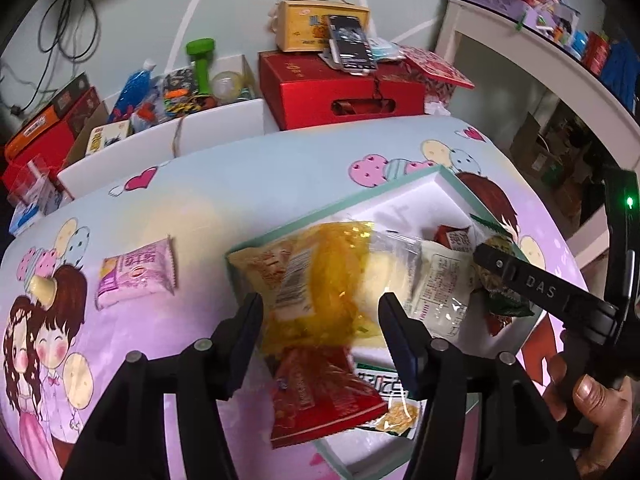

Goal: Organize snacks
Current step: 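Open both tools to drop the yellow pack and bun into the tray, then move both open tools back toward the remaining snacks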

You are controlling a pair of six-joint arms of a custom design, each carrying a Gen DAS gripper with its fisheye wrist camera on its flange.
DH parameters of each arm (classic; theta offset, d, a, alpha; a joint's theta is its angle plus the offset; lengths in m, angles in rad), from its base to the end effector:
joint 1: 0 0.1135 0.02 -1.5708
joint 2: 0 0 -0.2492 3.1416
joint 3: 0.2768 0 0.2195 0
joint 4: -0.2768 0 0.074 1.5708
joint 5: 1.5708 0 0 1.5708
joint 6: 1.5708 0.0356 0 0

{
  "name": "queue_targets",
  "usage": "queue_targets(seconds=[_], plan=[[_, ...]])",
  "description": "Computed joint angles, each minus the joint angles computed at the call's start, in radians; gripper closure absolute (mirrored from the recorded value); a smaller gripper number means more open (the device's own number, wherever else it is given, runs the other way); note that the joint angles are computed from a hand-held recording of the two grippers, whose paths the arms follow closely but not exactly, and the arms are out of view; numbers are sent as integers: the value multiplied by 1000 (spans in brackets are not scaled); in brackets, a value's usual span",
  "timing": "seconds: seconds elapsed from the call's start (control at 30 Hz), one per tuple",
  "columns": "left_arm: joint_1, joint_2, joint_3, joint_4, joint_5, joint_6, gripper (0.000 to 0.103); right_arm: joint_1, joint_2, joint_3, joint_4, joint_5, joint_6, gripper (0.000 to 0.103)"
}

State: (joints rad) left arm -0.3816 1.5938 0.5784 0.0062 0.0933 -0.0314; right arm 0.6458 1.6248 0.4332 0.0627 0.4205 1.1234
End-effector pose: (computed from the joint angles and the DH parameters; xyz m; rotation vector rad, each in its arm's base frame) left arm 0.2274 -0.0948 0.1222 0.4869 2.5516 -0.2723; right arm 0.1788 0.1165 0.0921 0.7195 2.4404 0.0980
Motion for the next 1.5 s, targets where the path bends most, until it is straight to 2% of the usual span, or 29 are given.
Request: queue_targets(seconds=[0.07, 0.2, 0.33, 0.47, 0.57, 0.67, 0.7, 0.9, 1.2, 1.5], plan=[[26, -3, 3, -5, 5, -2, 42, 2, 2, 8, -14, -1, -1, 49], [100, 0, 8, -10, 28, -4, 40, 2, 0, 6, -8, -2, -3, 34], [173, 21, 16, -15, 57, 1, 39, 0, 11, 11, -4, -10, -10, 30], [243, 31, 20, -17, 88, -12, 27, 10, 11, 18, -9, -1, -14, 25], [298, 35, 19, -14, 114, -16, 26, 24, 7, 26, -20, 16, -16, 15], [335, 50, 18, 0, 102, -22, 16, 40, 3, 35, -31, 37, -16, 2], [349, 56, 19, 6, 92, -24, 14, 42, 2, 36, -33, 42, -17, 1], [410, 94, 19, 37, 12, -1, 14, 62, -10, 49, -55, 68, -8, 0], [504, 107, 28, 33, 10, 46, 14, 130, -30, 102, -102, 90, 14, 0], [580, 110, 38, 43, -38, 116, 14, 250, 58, 256, -120, 122, 1, 0]])
